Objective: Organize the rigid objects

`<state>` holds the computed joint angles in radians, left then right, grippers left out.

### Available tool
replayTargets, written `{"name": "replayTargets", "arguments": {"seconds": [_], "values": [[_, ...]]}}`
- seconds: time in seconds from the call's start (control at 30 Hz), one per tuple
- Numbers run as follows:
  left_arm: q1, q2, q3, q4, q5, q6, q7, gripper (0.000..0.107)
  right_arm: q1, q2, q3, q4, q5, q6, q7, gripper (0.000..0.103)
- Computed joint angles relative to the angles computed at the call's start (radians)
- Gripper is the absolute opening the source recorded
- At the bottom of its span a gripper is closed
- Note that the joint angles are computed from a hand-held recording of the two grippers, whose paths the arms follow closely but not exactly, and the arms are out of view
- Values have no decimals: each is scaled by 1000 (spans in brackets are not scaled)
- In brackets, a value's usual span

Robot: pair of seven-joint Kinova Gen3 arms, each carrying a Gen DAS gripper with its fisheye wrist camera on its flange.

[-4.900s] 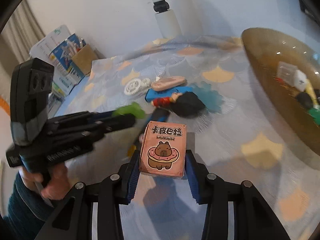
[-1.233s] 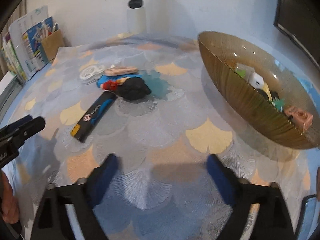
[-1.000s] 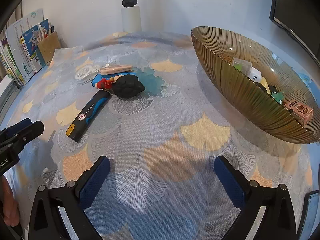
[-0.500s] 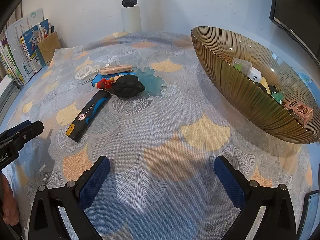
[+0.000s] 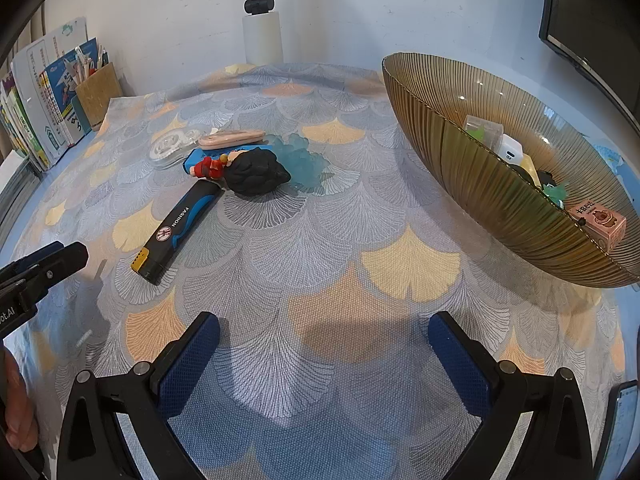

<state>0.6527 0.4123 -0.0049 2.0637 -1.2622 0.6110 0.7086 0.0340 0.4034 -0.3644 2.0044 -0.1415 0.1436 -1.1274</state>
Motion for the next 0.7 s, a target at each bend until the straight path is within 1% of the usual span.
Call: {"name": "replayTargets", "arguments": {"seconds": [0.1, 0.13, 0.23, 0.27, 0.3, 0.33, 0.37, 0.43, 0.47, 0.5, 0.57, 0.6, 0.63, 0.67, 0.7], "values": [[4, 2, -2, 1, -5, 3, 5, 62, 36, 5, -40, 2, 51, -3, -41, 103], [3, 1, -2, 2, -8, 0, 7, 62, 40, 4, -45, 1, 53, 0, -42, 103], [-16, 1, 12, 0, 0, -12, -10, 62, 7, -2, -5, 0, -13, 5, 17, 103], [-35, 2, 36, -3, -1, -4, -16, 62, -1, -9, 9, -1, -40, 22, 42, 103], [-67, 4, 73, -5, -10, 5, -22, 62, -27, -12, 38, -12, -53, 55, 55, 103], [-102, 5, 118, -8, -16, 22, -29, 62, -65, -22, 82, -20, -64, 96, 60, 103], [-127, 6, 146, -9, -19, 27, -38, 62, -106, -29, 126, -29, -68, 126, 55, 103], [-211, -10, 208, -3, -25, -11, -91, 62, -152, -37, 170, -28, -67, 138, 18, 103], [-257, -17, 243, -4, -21, -21, -132, 62, -155, -38, 173, -22, -73, 129, 16, 103], [-304, -22, 278, -7, -28, -15, -172, 62, -139, -39, 158, -21, -94, 137, 30, 103], [-396, -40, 339, -9, -52, -31, -254, 62, -66, -36, 78, -49, -172, 190, 81, 103], [-442, -48, 355, -9, -73, -64, -294, 62, -23, -34, 31, -58, -201, 208, 103, 103], [-488, -47, 367, -14, -105, -104, -335, 62, 1, -38, -9, -60, -213, 210, 109, 103], [-535, -45, 381, -19, -130, -145, -376, 62, 7, -45, -39, -57, -210, 197, 109, 103], [-581, -32, 396, -30, -163, -186, -416, 62, -3, -49, -51, -54, -190, 181, 93, 103]]}}
